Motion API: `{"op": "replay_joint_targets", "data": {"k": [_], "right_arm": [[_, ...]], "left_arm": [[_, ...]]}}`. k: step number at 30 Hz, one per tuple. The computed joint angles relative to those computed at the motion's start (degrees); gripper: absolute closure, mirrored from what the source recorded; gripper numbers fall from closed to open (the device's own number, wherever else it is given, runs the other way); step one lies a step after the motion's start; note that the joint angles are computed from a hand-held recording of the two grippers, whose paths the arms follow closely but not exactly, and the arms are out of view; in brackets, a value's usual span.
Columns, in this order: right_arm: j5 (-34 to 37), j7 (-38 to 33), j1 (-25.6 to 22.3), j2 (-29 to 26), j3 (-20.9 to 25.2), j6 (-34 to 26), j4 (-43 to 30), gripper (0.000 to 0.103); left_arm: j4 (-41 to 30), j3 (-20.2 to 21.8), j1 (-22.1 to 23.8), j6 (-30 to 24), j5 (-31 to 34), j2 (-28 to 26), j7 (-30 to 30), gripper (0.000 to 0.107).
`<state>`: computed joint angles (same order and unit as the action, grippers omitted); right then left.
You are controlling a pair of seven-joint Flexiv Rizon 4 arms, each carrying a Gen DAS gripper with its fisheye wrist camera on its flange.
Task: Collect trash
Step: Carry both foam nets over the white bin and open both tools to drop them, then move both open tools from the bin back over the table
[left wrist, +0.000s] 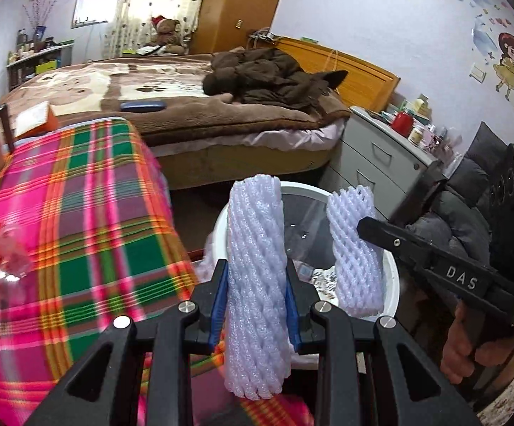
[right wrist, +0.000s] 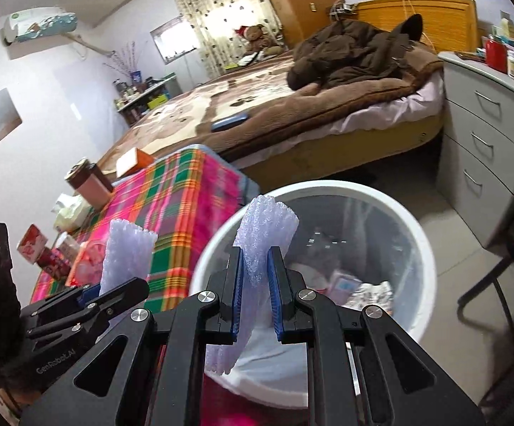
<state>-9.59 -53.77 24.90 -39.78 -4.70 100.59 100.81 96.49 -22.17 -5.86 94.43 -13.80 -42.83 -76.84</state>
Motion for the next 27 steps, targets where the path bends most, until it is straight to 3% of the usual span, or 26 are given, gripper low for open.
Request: {"op": "replay_joint_targets", "data": {"k": [15,16,19,22,24,27], "right_arm": [[-2.13,1.42,-0.84,-1.34,-3.05,-5.6,-1.05,0.086],[-2.49,1.53,-0.8,-1.54,-3.26,-6.2,-1.34,0.086],[-3.57,1.36,-1.79,-1.72,-2.32,-7.6,-1.7,0.082],[-4.3,2.74,0.48,-1.58,-5.35,-8.03,-1.03,0.073],[-4.86,3.05,1.19,-1.41,-6.27,-7.74,-0.56,0.061],[-5.31,3.45,1.4,-1.19,-6.59,-7.72,-0.27,0.061]], "left_arm": [[-10.16,7.2,-8.08,-7.66,-1.96,-4.82,0.47,0.075],[-10.35,7.78,-8.52,-7.47,-1.95,-4.92,0.2,0.071],[-10.66,8.21,-8.79,-7.65,-1.98,-5.1,-0.15,0.046],[-10.0,7.84,-8.31,-6.84,-2.02,-4.86,-0.26,0.044],[-9.34,7.3,-7.66,-6.35,-2.18,-4.57,-0.35,0.044],[-7.64,6.15,-6.38,-4.85,-2.06,-3.79,-0.11,0.044]]}}
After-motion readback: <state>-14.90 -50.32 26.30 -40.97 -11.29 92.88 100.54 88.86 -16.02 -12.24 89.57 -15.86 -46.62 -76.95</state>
